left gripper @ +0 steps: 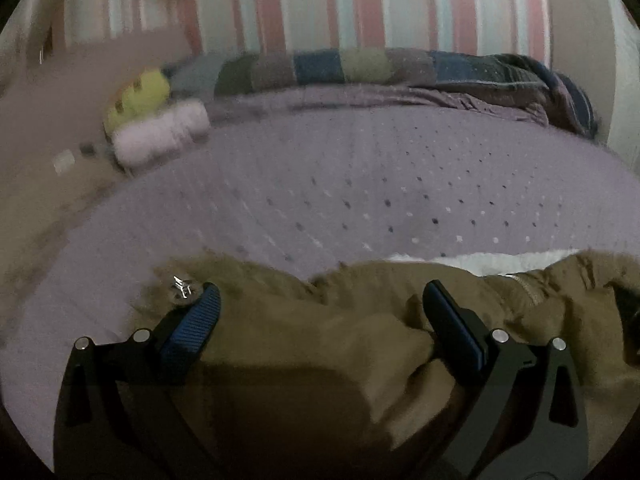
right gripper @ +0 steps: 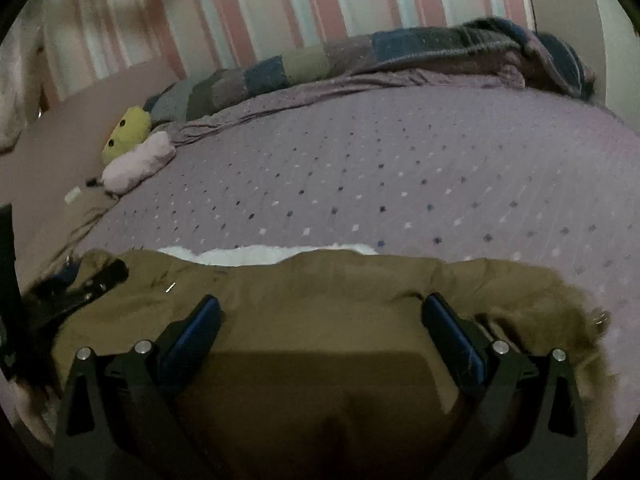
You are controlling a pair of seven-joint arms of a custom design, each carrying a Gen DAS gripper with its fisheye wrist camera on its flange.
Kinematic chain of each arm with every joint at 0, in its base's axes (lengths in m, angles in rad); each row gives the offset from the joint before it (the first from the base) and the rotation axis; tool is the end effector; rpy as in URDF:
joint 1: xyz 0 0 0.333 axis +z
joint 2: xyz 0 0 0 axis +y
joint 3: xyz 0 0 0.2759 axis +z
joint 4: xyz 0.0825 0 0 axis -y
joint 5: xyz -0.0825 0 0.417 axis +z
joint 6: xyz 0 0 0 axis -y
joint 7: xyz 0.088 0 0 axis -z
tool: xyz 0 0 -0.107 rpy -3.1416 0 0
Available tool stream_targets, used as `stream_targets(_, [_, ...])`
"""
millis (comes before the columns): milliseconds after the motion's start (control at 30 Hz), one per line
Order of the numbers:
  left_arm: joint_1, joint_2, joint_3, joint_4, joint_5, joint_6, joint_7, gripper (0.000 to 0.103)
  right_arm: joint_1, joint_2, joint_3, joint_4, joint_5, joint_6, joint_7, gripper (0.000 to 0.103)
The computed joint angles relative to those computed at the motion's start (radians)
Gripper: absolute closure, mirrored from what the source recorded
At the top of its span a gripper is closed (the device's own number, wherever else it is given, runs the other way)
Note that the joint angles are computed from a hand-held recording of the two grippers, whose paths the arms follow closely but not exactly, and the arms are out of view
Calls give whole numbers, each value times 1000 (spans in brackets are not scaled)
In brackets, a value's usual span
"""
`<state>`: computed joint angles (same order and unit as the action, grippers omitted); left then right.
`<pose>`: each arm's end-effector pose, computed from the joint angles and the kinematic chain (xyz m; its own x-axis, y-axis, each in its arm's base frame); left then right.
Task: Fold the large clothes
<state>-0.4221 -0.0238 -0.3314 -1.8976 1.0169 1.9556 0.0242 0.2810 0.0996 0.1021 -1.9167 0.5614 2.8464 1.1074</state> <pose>0.4786 -0.3735 0.4952 0.4569 -0.8825 -0.1115 -0.5526 -0.1834 -0.8130 0.6198 0.2174 0.4795 0.4304 -0.8867 -0.1690 -0.6340 -0.1636 -0.7559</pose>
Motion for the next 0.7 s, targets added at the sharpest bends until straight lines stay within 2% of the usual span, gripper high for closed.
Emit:
stream_targets(33, [-5,-25,-5,-16,22,-13,16,3,-26,-54,26,-48,71,44,-67,2])
stream_targets(67, [-10,-53,-14,-33,45,-37,36,3,-18,-89,18,-75,212,63,-198,2])
stream_targets(133, [-14,-81,-35,-45,73,-109,63,3,-8,-139,-4,-109,333,80,-308,2])
stream_targets(200, [-7,-121,-35,-70,47,-112,88,3,0,-166,-26,-132,325,90,-291,2])
stream_targets(300, [13,-154,-39,-95,19,-118,92,3,14,-203,-58,-159,384,111,-329,2])
stream_targets(367, [27,-173,-40,-112,2,-119,84,3,15,-205,-62,-174,349,152,-303,2])
stream_targets(500, [53,-214,-37,-169,-39,-87,61,3,3,-176,-63,-176,221,163,-201,2])
stream_targets(700, [86,-245,-36,-242,-70,-27,14,3,-3,-131,-70,-150,299,135,-239,2])
